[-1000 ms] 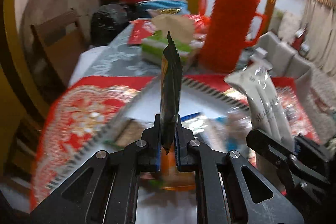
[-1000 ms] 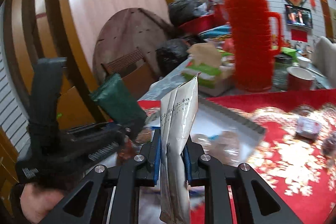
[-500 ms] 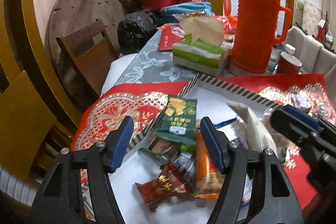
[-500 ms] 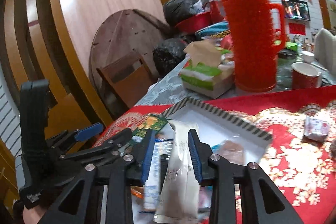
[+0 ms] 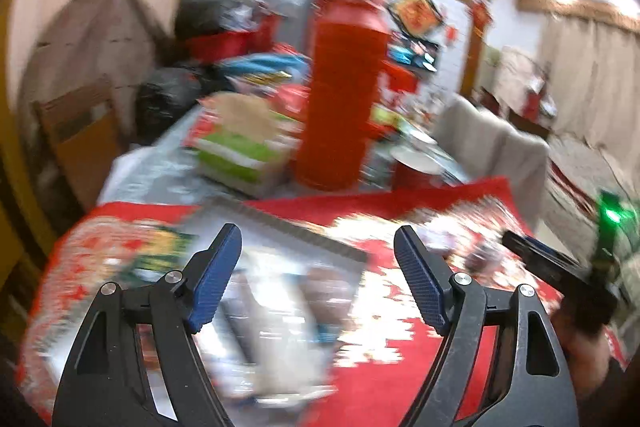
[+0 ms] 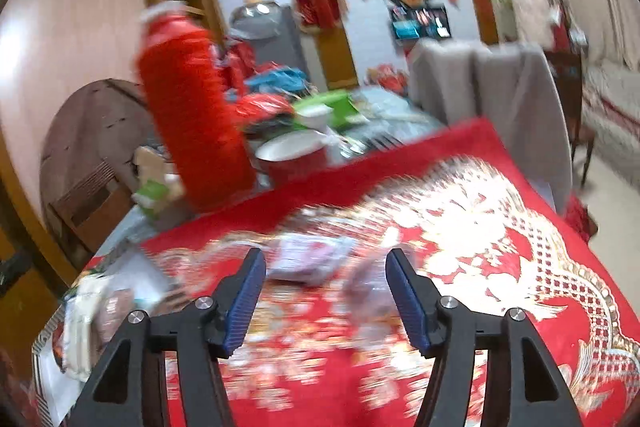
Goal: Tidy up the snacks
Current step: 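Grasp a white-pink biscuit pack with the left tool while the right tool grasps a clear bag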
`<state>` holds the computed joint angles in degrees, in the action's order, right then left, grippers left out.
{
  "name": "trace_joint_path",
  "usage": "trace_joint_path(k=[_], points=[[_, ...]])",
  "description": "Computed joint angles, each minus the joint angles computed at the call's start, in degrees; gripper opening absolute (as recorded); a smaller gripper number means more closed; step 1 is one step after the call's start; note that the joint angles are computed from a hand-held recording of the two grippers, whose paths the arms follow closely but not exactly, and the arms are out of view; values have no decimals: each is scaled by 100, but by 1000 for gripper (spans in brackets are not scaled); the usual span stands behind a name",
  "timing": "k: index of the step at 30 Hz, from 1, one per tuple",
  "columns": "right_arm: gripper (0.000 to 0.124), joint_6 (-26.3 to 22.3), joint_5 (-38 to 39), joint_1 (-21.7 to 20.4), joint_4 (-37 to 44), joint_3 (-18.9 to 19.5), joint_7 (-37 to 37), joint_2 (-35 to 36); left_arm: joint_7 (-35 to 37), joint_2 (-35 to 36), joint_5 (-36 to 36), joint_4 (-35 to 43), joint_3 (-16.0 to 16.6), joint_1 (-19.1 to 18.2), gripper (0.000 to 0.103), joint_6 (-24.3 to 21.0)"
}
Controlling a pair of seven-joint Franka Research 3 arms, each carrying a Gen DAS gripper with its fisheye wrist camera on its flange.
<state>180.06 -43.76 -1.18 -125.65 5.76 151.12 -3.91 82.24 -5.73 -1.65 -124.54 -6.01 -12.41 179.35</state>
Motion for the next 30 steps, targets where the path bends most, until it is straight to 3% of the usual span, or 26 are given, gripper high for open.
trace_joint_path(k=[2, 4, 6, 8, 10, 12, 14, 15, 17, 20, 24, 28, 29, 30], points=[[60, -24, 1951, 474, -51, -354, -1879, 175, 594, 385, -569, 506, -9, -371, 79, -483], [60, -268, 2675, 621, 193, -426, -2680, 435, 280, 841, -1, 1058, -242, -295, 79, -880], [60, -701, 3070, 732, 505, -487, -3115, 665, -384, 1465, 1135, 1822, -243, -417, 79, -1377], [60, -1183, 3303, 842, 838, -610, -3230, 884, -438, 2072, 1485, 2595, -366, -443, 79, -1855], [60, -1442, 3667, 873, 963, -689, -3384, 965, 91, 2534, 935, 3179, -828, -147, 79, -2234], [53, -1640, 4203, 830, 1058, -676, -3906, 1035, 288, 3051, 768, 3886, -968, -135, 79, -2702], [43, -1636, 4213, 859, 1036, -735, -4111, 1011, -84, 3392, 1165, 4426, -690, -461, 79, -3071], [42, -1630, 4571, 787, 986, -683, -4484, 969, -27, 3614, 1204, 4777, -707, -500, 79, -3335], [38, -1629, 4583, 787, 832, -759, -4601, 825, 138, 3876, 1126, 5161, -802, -505, 79, -3577], [37, -1588, 4934, 688, 475, -783, -5027, 517, -70, 4260, 1328, 5761, -645, -761, 79, -3775], [37, -1402, 5598, 619, 8, -769, -5613, 176, 4, 5129, 1448, 7144, -519, -1123, 81, -4686], [37, -1366, 5975, 606, -55, -745, -5843, 132, -179, 5440, 1584, 7629, -357, -1311, 82, -4743], [37, -1365, 5991, 600, -63, -739, -5844, 124, -245, 5392, 1551, 7518, -362, -1283, 71, -4637], [37, -1353, 6063, 602, -80, -739, -5894, 114, -393, 5275, 1570, 7306, -320, -1268, 52, -4457]])
